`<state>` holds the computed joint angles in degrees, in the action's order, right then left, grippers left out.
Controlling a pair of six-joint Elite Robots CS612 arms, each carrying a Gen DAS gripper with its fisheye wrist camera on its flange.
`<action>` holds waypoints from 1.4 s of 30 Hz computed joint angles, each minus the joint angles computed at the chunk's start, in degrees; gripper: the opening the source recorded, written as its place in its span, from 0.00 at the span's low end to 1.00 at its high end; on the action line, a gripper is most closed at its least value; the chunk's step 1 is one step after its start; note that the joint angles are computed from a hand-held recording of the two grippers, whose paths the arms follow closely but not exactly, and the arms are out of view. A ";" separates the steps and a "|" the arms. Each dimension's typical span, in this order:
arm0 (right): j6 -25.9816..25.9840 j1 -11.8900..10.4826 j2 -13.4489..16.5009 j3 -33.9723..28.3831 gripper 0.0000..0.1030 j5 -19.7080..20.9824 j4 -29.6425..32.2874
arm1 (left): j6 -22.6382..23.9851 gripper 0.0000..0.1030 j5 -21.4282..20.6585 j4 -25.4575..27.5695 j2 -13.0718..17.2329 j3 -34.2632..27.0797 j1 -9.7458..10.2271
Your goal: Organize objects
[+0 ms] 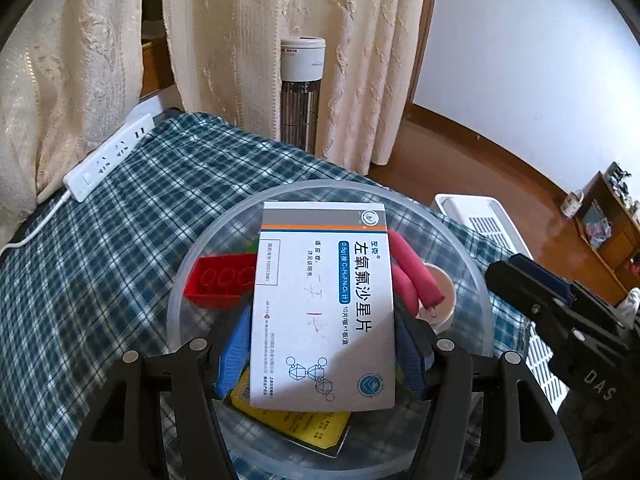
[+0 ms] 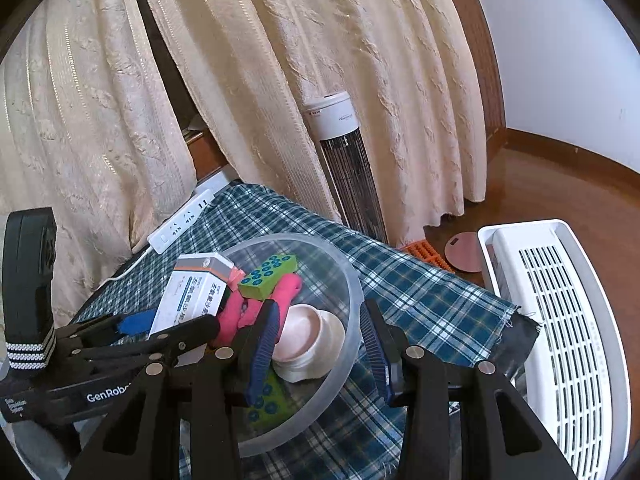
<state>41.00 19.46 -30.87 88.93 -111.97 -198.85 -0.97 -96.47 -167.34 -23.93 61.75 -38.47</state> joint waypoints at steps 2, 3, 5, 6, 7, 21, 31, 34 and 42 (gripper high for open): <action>0.02 0.09 -0.06 -0.02 0.44 -0.10 0.27 | -0.14 0.64 -1.41 0.22 -0.07 0.03 0.22; 0.05 0.17 -0.12 0.03 0.44 -0.23 0.39 | -0.24 0.65 -1.91 0.04 -0.19 0.25 0.30; 0.09 0.35 -0.22 0.02 0.44 -0.57 0.79 | -0.33 0.66 -2.28 -0.65 -0.51 0.84 0.43; 0.10 0.43 -0.29 0.06 0.44 -0.75 0.93 | -0.41 0.67 -2.32 -1.23 -0.70 1.23 0.49; 0.13 0.52 -0.38 0.11 0.44 -0.96 1.09 | -0.58 0.68 -2.29 -2.04 -0.99 1.82 0.58; 0.48 3.24 -1.27 -0.45 0.86 -3.28 4.14 | -0.52 0.76 6.46 -13.98 -5.01 10.87 1.05; 2.28 5.34 -1.83 -0.84 0.99 -5.78 6.62 | 1.65 0.86 7.81 -22.86 -7.53 16.37 1.55; 1.88 5.95 -1.88 -1.10 0.99 -6.47 7.63 | 1.70 0.88 8.67 -24.67 -8.10 17.62 1.51; -0.14 6.87 -1.99 -1.17 0.99 -7.20 7.63 | 1.72 0.91 12.44 -26.75 -8.81 19.56 0.89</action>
